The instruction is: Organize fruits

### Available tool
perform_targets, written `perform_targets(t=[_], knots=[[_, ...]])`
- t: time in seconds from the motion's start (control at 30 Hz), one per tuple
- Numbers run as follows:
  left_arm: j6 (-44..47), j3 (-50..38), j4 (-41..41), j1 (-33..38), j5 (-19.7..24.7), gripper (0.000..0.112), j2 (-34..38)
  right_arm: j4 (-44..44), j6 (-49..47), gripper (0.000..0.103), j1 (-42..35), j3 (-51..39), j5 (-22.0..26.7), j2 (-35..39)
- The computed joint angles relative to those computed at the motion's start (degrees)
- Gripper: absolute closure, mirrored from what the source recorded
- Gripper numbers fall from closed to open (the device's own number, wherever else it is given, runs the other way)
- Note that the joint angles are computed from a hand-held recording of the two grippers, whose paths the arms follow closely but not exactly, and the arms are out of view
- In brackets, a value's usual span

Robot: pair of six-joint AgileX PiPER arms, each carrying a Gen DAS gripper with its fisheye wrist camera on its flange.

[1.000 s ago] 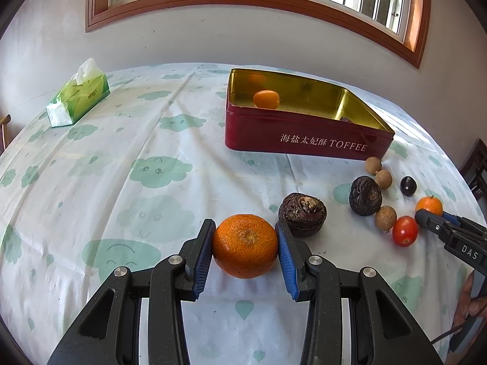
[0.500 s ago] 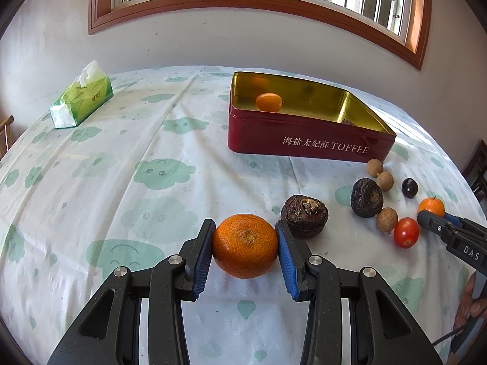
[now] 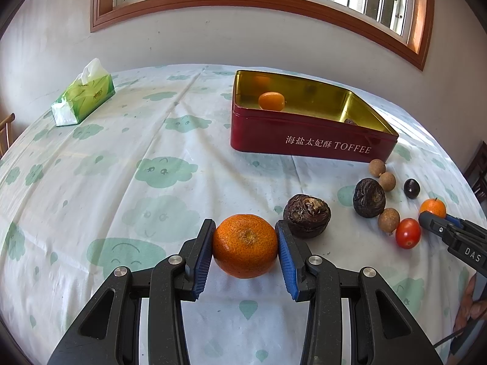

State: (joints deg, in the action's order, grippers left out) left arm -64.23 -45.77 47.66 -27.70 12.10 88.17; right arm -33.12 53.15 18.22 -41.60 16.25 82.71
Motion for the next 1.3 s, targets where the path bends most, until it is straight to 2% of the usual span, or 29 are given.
perform_targets(t=[0.37,1.3], knots=[[2.47,0.01,-2.46,0.59,-0.34,0.071,0.33,0.48,-0.2,0.066,0.27,0.02,-0.05,0.0],[2.09,0.11,-2.55,1.08,-0.5,0.071,0.45,1.8,-0.17,0.066,0.33,0.9,-1.18,-0.6]])
